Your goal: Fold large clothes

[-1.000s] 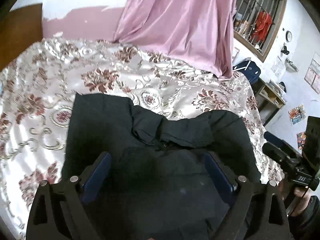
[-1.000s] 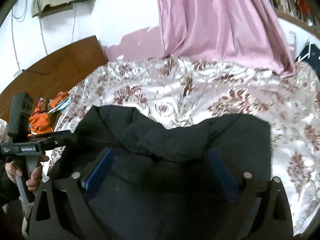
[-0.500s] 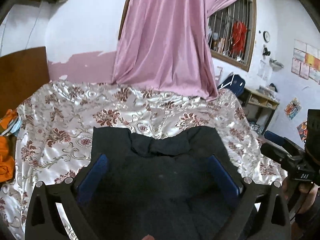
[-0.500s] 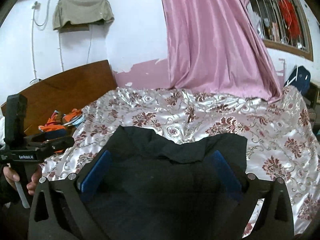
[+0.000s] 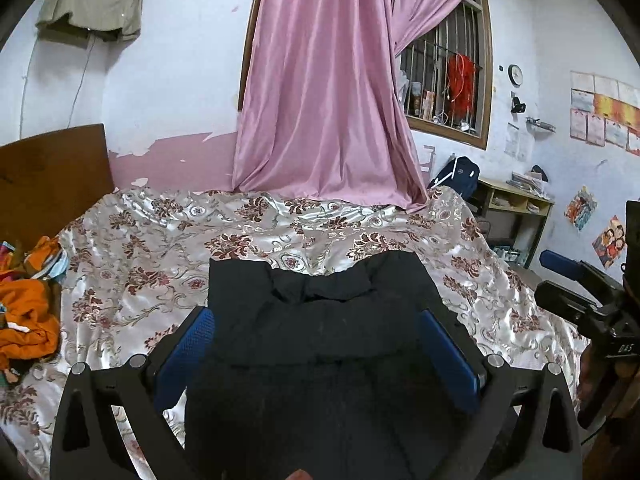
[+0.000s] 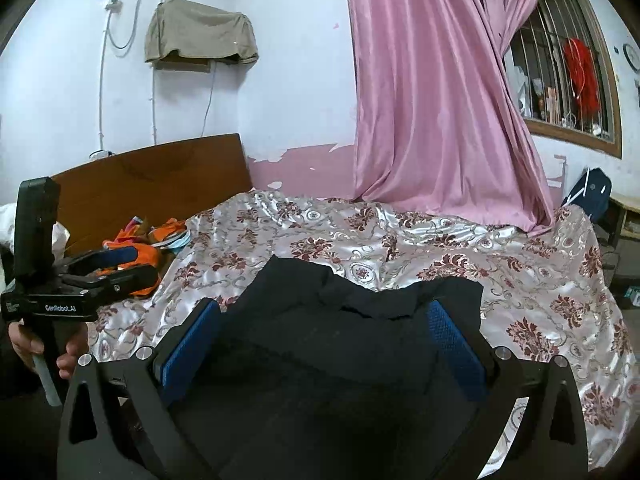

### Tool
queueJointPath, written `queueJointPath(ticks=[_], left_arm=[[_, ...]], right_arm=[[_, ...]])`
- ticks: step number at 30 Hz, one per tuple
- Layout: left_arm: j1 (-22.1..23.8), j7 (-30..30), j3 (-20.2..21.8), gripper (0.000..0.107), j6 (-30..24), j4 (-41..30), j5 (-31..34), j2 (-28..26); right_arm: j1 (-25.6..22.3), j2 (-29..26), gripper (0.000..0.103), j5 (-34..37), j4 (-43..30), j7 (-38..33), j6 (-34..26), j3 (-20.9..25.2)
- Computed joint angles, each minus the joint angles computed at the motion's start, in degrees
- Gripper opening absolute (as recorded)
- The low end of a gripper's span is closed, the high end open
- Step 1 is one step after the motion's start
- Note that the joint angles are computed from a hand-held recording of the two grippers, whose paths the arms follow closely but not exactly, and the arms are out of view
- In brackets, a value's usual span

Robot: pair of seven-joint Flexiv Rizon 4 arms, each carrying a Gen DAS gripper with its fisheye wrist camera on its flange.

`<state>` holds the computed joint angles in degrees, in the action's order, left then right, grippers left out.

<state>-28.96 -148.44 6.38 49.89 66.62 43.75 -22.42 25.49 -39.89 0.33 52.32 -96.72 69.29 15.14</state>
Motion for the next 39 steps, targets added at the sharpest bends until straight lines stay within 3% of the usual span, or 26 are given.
queueJointPath(ticks=[10, 17, 27, 39], left_arm=[[-4.8, -3.4, -1.9, 0.103, -5.7, 4.8, 8.8, 4.2], [-6.3, -7.5, -4.6, 0.103, -8.9, 9.2, 13.1, 6.5], [-4.7, -9.9, -7.5, 0.103, -11.0, 14.1, 11.7, 8.0], [-3.5, -7.8, -8.8, 0.103, -12.2, 17.9, 6.9, 7.5]], right_arm=[[-1.4, 9.9, 0.101, -0.6, 18.5, 0.9, 9.3, 1.0], [-2.4, 13.6, 0.101, -2.9, 26.8, 1.7, 13.3, 1.9], [-4.4, 17.5, 0.101, -5.2, 36.6, 4.0, 16.4, 2.4], [-5.7, 19.1, 0.101, -7.6, 43.4, 5.3, 15.4, 1.4]])
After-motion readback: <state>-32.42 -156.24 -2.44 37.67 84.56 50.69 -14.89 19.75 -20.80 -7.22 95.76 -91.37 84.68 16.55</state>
